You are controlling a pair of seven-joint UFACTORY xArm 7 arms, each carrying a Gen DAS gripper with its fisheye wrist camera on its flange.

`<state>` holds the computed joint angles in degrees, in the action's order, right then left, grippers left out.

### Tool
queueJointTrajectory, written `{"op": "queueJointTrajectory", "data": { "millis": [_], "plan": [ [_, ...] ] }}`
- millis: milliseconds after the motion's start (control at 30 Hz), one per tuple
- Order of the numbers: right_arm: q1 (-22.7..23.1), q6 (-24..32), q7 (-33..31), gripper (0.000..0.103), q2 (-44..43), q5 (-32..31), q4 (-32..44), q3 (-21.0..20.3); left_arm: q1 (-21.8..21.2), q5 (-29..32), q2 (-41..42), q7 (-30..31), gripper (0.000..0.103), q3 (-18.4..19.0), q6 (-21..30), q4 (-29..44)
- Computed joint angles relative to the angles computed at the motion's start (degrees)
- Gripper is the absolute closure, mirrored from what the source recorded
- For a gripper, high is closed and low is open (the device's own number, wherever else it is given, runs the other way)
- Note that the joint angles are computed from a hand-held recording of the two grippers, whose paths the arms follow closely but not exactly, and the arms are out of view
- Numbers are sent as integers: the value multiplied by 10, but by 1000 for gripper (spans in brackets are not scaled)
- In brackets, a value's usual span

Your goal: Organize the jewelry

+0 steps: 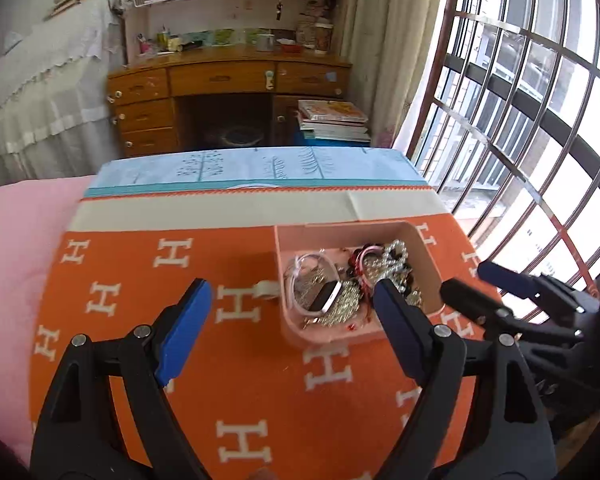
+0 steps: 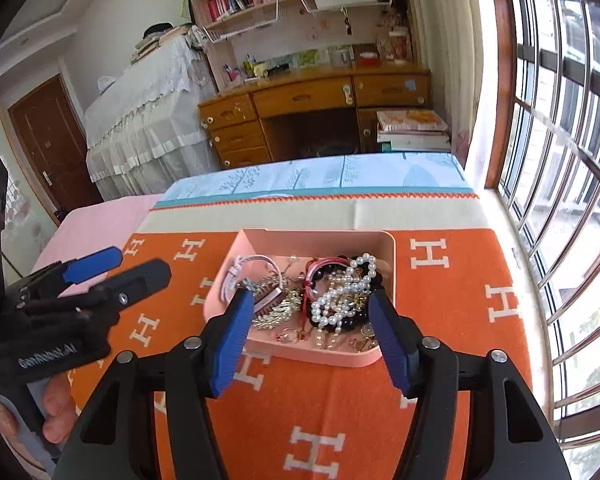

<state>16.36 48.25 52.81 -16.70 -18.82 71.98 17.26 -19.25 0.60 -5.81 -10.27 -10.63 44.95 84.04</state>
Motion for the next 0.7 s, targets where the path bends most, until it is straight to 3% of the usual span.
{"op": "queueJointTrajectory", "data": {
  "millis": [233,700],
  "plan": [
    [5,19,36,29,-33,-7,-2,25,5,14,-88,-13,22,-7,-15,-84],
    [21,52,89,25,-113,32,-44,75,17,14,-232,-40,21,-29,48,-177]
  ]
}}
